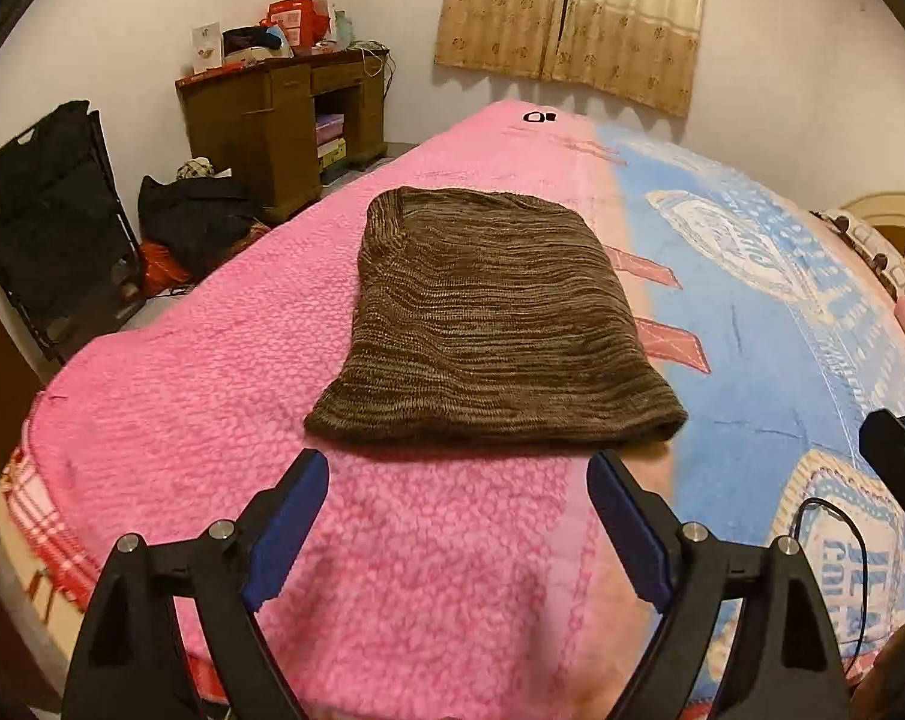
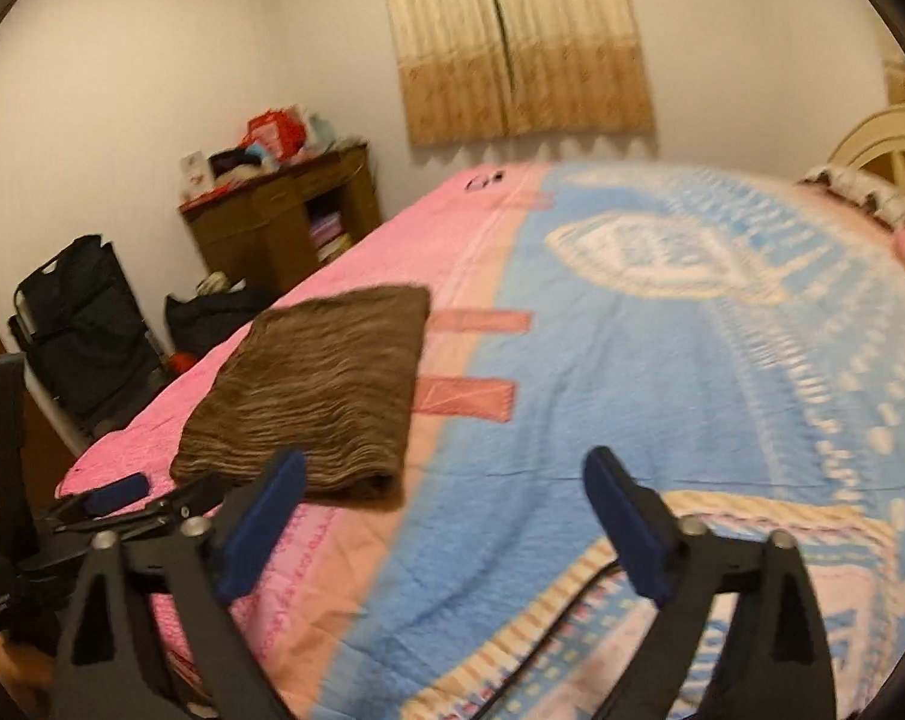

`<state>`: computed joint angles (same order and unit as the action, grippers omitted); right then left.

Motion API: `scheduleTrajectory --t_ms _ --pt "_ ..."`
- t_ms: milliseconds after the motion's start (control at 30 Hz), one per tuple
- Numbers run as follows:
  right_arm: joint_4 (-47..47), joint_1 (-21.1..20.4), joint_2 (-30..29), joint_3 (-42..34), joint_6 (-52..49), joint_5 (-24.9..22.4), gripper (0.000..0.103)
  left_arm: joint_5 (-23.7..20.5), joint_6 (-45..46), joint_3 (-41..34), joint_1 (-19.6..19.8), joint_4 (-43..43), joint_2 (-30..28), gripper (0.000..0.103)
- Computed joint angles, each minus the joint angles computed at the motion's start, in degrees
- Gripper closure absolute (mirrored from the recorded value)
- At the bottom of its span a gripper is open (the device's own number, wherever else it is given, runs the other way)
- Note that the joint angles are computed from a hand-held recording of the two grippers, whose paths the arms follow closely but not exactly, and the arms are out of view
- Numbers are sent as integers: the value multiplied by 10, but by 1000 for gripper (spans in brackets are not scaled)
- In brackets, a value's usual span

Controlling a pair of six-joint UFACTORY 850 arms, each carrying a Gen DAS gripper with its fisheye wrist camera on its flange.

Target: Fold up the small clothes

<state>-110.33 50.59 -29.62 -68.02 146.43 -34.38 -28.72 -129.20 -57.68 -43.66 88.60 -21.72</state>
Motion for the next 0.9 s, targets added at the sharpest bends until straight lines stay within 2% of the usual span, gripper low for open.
scheduleTrajectory --t_ms 67,233,367,467,567,733,900 --pt "3 3 7 5 -6 -7 5 -20 2 5 -8 -7 11 15" --pt "-3 23 32 29 11 -61 3 -144 37 5 -49 -33 27 15" --pt "-12 47 50 45 5 -143 0 -144 -2 19 -58 4 46 15" --pt "-18 61 53 49 -6 -193 0 -163 4 15 -67 0 45 15" --pt "-29 62 51 49 -4 -205 0 -179 20 12 -75 -8 41 15" --pt "-30 56 49 49 12 -191 0 -198 19 10 -81 -15 38 15" --pt "-41 57 55 61 47 -208 0 -216 22 8 -84 -12 33 15"
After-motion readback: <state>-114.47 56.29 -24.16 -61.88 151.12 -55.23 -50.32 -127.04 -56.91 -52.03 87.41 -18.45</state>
